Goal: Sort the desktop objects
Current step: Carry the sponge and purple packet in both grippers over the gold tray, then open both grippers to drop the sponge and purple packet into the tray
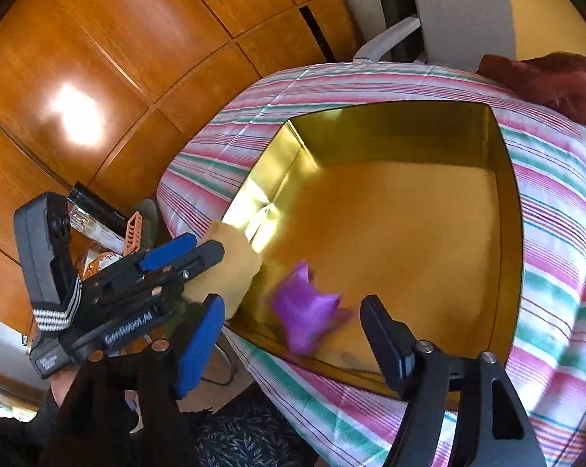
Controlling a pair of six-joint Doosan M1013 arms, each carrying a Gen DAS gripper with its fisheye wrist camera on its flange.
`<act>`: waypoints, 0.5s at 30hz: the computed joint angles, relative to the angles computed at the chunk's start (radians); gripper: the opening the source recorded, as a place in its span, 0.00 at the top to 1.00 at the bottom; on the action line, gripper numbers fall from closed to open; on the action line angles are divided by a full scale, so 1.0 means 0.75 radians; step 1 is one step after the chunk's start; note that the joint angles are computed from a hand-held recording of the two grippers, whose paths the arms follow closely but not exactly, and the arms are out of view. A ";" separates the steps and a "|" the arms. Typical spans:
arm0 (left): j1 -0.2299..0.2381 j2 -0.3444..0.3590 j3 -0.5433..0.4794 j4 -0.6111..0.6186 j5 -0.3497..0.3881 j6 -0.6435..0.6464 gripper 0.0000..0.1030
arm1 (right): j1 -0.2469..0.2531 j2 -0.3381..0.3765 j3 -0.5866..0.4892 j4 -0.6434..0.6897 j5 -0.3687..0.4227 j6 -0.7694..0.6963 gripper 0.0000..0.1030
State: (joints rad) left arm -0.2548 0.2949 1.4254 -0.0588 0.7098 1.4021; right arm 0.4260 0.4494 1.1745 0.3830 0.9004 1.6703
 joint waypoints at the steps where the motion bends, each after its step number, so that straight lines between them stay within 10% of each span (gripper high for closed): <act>1: -0.001 -0.001 0.000 -0.011 -0.008 0.003 0.50 | 0.004 -0.024 0.022 -0.021 -0.005 0.018 0.28; 15: -0.084 -0.025 -0.011 0.089 -0.059 -0.024 0.51 | 0.114 -0.212 0.241 -0.889 -0.297 0.546 0.03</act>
